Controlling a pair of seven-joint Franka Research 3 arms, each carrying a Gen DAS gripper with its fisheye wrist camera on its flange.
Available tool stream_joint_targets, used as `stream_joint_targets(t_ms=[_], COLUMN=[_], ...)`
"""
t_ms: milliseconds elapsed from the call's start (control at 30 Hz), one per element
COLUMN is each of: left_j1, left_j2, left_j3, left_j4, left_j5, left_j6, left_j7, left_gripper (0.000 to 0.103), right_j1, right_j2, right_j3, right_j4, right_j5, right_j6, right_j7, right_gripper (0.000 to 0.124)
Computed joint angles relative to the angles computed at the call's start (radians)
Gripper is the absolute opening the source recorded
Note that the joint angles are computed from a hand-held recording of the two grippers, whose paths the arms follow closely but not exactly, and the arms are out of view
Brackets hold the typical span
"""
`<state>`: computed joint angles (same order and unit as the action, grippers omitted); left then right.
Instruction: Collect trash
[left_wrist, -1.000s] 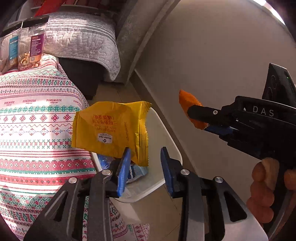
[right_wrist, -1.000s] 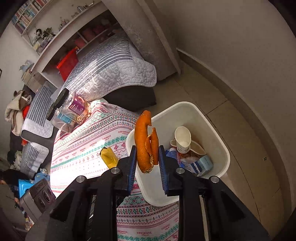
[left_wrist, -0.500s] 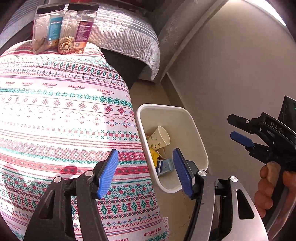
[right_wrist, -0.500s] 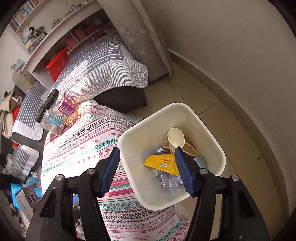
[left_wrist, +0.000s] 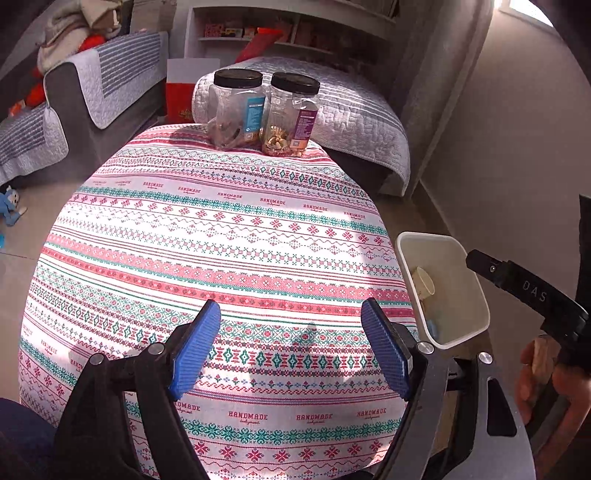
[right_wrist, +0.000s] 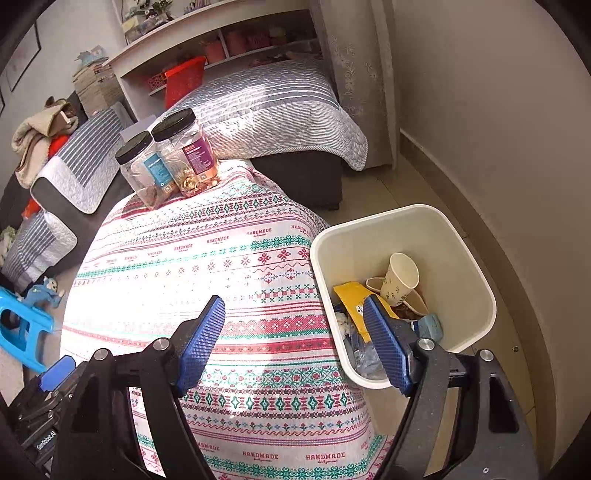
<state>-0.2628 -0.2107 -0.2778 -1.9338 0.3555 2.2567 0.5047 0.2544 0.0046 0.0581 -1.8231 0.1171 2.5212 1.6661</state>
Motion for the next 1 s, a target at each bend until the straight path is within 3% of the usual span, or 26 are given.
stream_joint_targets(t_ms=[100,233,467,733,1000], left_j1=[-0.008,-0.006,0.008,-0.002,-0.007], left_j2=[-0.066,-0.087,-0.104,-0.077,-0.063], left_j3=[-0.004,-0.026,-0.034,-0.040,-0.032], left_j4=[-0.045,-0.041,-0.062,-0.038,-0.030], left_j5=[0.011,0.049,0.097,0.107,0.096], left_j6=[0.016,-0.039,0.023,-0.005,-0.013], left_j7=[0.025,0.020,0.006,0.020,0.008], left_gripper=[0.084,0.088,0.094,0.095,0.095], right_j1=[0.005,-0.004,-0.031,-0.061,-0.057], right_j2=[-0.066,-0.111,-0.208,-0.269,-0.255], right_j3=[0.010,0.024,0.067,0.094,0.100], right_j4=[-0.093,-0.134,-0.229,-0.312,-0.310], right_j5=[-0.024,-0.075,-0.199,-0.234,-0.257], right_j6=[0.056,0.079,0.148,0.146,0.148], right_j7=[0.048,0.120,0.234,0.299,0.284], right_gripper=[0.080,0.081,0.096,0.096,0.096])
